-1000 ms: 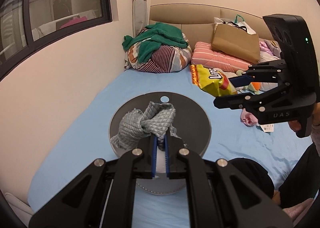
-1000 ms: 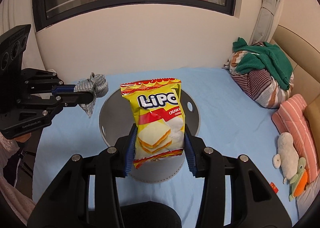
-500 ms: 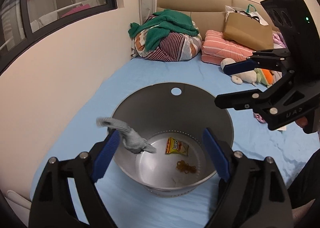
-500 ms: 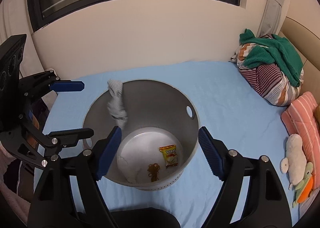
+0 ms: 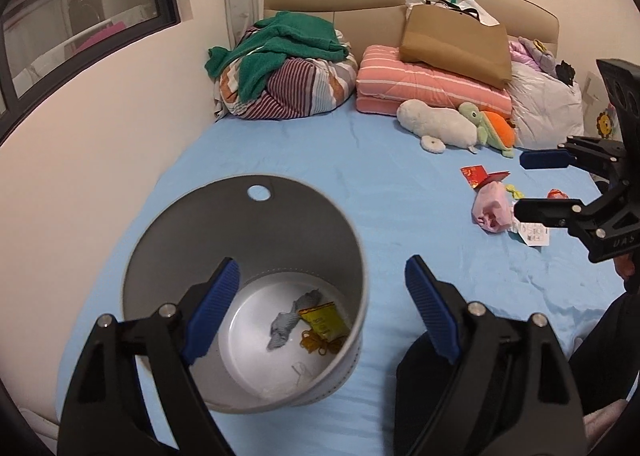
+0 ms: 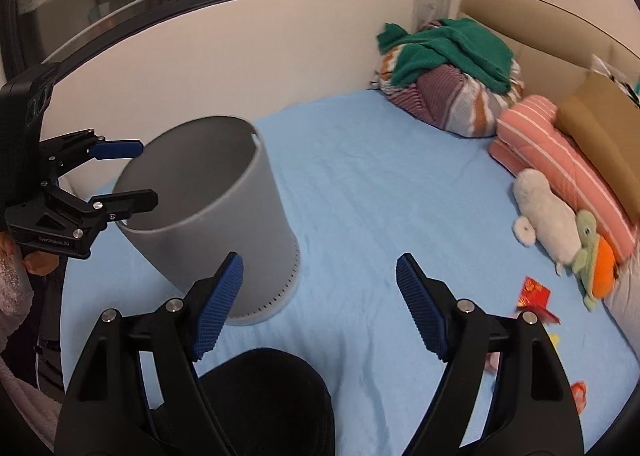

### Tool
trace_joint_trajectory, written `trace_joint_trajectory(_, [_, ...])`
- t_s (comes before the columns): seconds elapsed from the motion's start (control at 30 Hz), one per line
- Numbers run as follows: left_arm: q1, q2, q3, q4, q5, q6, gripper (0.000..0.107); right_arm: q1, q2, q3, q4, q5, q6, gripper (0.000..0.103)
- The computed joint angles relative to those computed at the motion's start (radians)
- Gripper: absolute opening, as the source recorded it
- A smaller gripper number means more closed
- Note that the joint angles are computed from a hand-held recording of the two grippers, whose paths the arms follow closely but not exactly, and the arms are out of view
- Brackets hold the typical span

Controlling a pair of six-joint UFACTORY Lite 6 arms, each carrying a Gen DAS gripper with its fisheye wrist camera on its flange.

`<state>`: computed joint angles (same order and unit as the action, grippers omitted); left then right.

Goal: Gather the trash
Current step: 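Move both tools back toward the pink cloth and leaflet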

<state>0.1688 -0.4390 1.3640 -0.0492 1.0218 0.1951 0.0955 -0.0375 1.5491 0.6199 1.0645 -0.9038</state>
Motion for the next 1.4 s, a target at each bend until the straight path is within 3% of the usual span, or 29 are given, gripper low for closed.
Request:
trace_joint_trajectory(0.1, [-0.202,0.026,-0.019,0.128,-0.046,-0.178,0.085,-0.177,-0.067,-0.114,0.034,-0.010,-0.067,0.076])
trace_joint_trajectory(0.23, [-0.483,0.104,-0.040,0.332,-0.114,-0.449,0.085,-0.407,-0.149,-0.268,0.051,-0.109,-0.180,0.076])
trace_joint_trajectory(0.3, [-0.585,0.168,-0.032,0.389,-0.147,-0.541,0.085,-0.504,-0.129,-0.303,0.066,-0.167,-0.231,0.076])
trace_joint_trajectory(0.5, [-0.795,0.408,0.039,0.496,-0.246,-0.724,0.085,-0.753,0.028,-0.282,0.116,-0.210,-0.346,0.076])
trace_joint_trajectory(0.67, [-0.859,0.633,0.159,0.479,-0.310,-0.766,0.085,-0.838,0.194,-0.199,0.128,-0.259,-0.368,0.076])
trace_joint_trajectory(1.0, [-0.866,1.017,0.450,0.418,-0.358,-0.739,0.085,-0.800,0.550,0.036,0.078,-0.369,-0.240,0.074])
trace_joint_trajectory(1.23, [-0.834,1.322,0.783,0.367,-0.303,-0.666,0.085,-0.757,0.817,0.285,-0.008,-0.363,-0.080,0.064])
trace_joint_trajectory(1.4, [-0.806,1.623,1.208,0.313,-0.185,-0.584,0.085,-0.736,1.002,0.497,-0.095,-0.320,0.046,0.064])
